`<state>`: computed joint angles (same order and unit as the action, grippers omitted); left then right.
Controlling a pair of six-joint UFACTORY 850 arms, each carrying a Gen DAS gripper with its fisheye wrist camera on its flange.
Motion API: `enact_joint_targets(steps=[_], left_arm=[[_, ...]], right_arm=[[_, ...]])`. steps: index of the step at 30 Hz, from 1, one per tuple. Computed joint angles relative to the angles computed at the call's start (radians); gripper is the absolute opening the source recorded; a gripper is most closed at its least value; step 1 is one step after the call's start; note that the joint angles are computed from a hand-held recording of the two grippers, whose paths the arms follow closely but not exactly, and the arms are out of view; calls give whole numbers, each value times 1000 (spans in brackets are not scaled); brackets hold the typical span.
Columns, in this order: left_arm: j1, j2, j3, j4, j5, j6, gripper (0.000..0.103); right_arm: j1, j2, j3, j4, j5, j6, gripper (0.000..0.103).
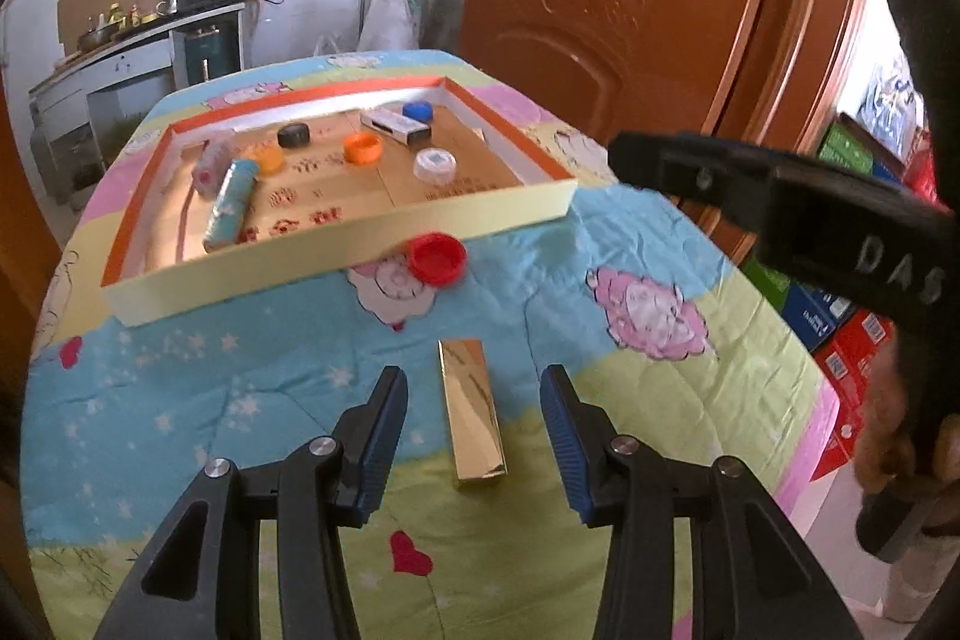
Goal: Organize rigid objects
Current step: 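Grasp the gold box with left gripper while right grasps the red cap, then carry the gold box and red cap over the box lid with both grippers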
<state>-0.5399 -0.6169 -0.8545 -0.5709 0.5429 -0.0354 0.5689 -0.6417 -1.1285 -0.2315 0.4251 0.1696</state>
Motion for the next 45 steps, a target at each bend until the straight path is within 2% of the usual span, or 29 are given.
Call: enact_joint_targets(steps=[2,5,9,16,26,33,39,41,42,45], left_arm=[[-5,-11,-8,-24,-5,20,41],[-9,-29,-23,-62,-25,52,25],[-7,-48,-27,-38,-20,38,18],[2,-28,5,2,24,-23,18],[28,62,97,-54,93,-30,18],[52,92,138,-43,119,-59,18],[77,93,152,-7,124,-96,18],[84,91,155,8,125,-111,18],[85,89,156,12,127,-116,18],[93,86,160,32,130,-138,18]], right_arm=[[-1,2,3,1,1,-1,45],[-1,0,4,-5,-1,6,45],[-5,-10,-2,-32,-10,33,45],[-6,-50,-35,-178,-34,183,45],[18,-160,-164,-469,-82,468,45],[46,-255,-298,-493,-184,505,45],[58,-301,-369,-551,-222,564,44],[62,-310,-381,-547,-232,561,40],[64,-313,-387,-548,-238,559,31],[67,-314,-387,-515,-244,522,31]])
